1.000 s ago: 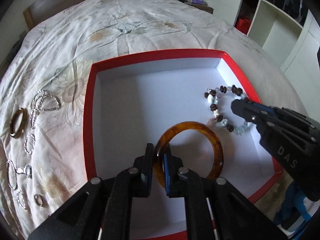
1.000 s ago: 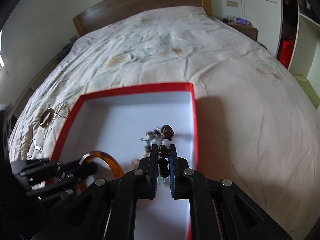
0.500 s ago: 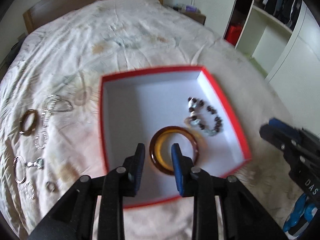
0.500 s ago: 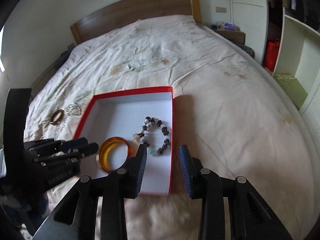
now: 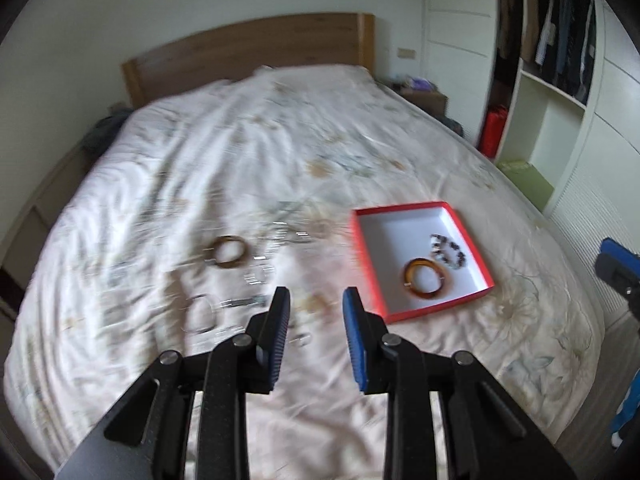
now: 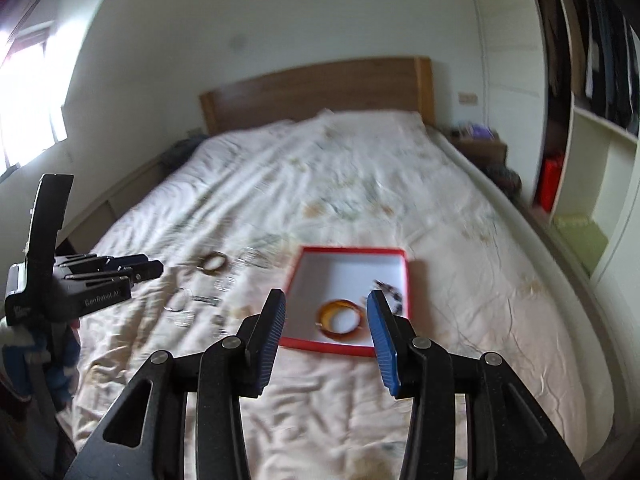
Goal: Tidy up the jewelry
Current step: 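Withdraw both tools from the box back toward the remaining jewelry, then grasp the twisted silver hoop earring with the left tool while the right tool grasps a small silver ring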
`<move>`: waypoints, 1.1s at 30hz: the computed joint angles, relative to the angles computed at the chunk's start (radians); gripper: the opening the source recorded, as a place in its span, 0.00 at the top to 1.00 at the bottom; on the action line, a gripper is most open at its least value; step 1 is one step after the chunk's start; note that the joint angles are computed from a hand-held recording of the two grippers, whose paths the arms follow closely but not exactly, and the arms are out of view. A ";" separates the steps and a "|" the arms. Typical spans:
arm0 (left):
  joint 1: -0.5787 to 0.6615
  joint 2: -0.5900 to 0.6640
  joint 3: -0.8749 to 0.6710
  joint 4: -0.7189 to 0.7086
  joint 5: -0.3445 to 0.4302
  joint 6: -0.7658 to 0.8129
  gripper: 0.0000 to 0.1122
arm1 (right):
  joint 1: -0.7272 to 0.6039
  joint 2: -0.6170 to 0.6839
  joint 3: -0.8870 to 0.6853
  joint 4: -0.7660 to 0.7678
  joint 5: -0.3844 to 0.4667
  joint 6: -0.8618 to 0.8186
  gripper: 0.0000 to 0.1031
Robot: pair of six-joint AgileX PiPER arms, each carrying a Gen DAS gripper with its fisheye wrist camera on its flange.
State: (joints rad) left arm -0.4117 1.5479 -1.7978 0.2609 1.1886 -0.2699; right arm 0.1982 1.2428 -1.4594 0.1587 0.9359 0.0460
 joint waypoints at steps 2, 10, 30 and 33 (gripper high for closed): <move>0.060 -0.088 0.045 -0.023 0.017 0.035 0.77 | 0.070 -0.029 -0.021 -0.054 0.023 0.060 0.59; 0.364 -0.364 0.253 -0.190 0.020 0.220 0.76 | 0.472 -0.087 -0.058 -0.376 0.081 0.412 0.58; 0.636 -0.151 0.691 -0.523 -0.392 0.502 0.76 | 0.455 0.327 0.079 -0.113 -0.237 0.232 0.57; 0.631 -0.023 0.657 -0.548 -0.444 0.500 0.76 | 0.424 0.460 0.026 -0.018 -0.263 0.131 0.57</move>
